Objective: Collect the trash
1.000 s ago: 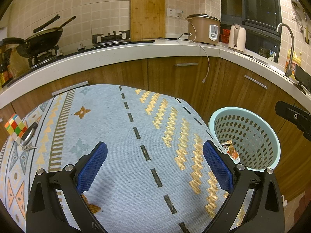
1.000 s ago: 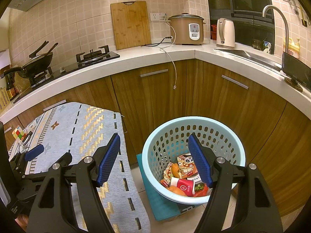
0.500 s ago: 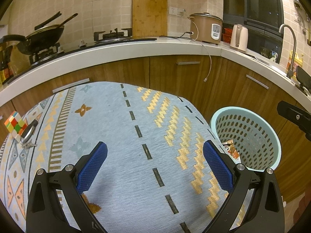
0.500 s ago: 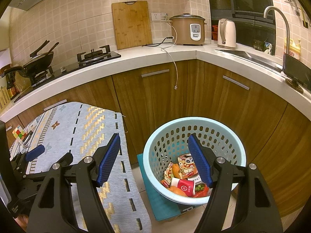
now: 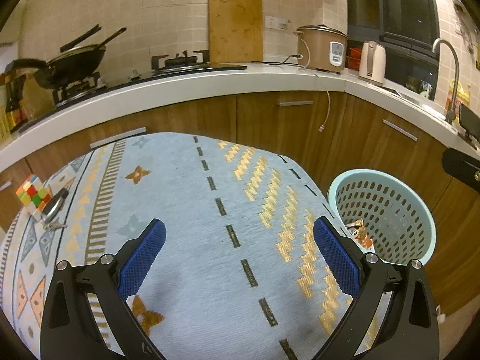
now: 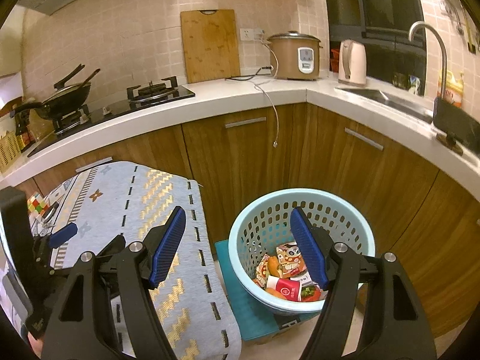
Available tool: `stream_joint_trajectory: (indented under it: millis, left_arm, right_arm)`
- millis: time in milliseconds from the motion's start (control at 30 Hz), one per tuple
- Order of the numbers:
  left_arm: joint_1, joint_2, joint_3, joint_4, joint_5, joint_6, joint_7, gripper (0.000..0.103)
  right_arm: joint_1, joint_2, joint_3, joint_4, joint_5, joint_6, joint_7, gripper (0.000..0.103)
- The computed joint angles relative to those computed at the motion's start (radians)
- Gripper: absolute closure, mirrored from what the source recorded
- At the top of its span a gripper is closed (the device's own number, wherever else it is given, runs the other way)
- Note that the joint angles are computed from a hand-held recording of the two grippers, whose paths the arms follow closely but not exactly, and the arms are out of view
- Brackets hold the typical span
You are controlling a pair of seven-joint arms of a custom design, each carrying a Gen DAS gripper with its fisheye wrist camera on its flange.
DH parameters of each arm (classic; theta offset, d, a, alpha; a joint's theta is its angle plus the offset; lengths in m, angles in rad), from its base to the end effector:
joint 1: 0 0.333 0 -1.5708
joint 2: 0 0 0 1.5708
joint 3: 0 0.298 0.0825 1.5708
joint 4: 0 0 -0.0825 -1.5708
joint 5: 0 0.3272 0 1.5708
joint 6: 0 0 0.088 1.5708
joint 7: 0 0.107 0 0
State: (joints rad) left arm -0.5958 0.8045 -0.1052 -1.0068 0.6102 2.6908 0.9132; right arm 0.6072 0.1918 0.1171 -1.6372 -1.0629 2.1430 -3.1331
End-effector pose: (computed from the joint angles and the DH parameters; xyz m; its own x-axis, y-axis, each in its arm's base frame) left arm 0.5806 -0.4686 0.4793 -0.3965 -0.9180 0.0078 -0.5316 0.2227 -0.8172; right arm 0.4758 0.3634 0.5523 -0.3525 -0.9340 -0.0587 -0.4975 0.2401 -0.8336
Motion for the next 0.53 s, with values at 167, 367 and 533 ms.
stream_joint_trajectory:
  millis: [167, 367, 533]
  left_arm:
    - [-0.037, -0.128, 0.092, -0.145, 0.136, 0.030, -0.177, 0.007]
    - [0.008, -0.218, 0.025, -0.238, 0.183, -0.013, -0.171, 0.007]
    - [0.034, -0.281, 0.014, -0.328, 0.218, 0.012, -0.222, 0.007]
  right_arm:
    - [0.007, -0.034, 0.009, -0.020, -0.026, 0.001, 0.015, 0.035]
    - [0.009, -0.049, 0.027, -0.031, -0.038, 0.000, 0.031, 0.033]
    - [0.026, -0.032, 0.035, 0.008, -0.042, -0.027, 0.009, 0.031]
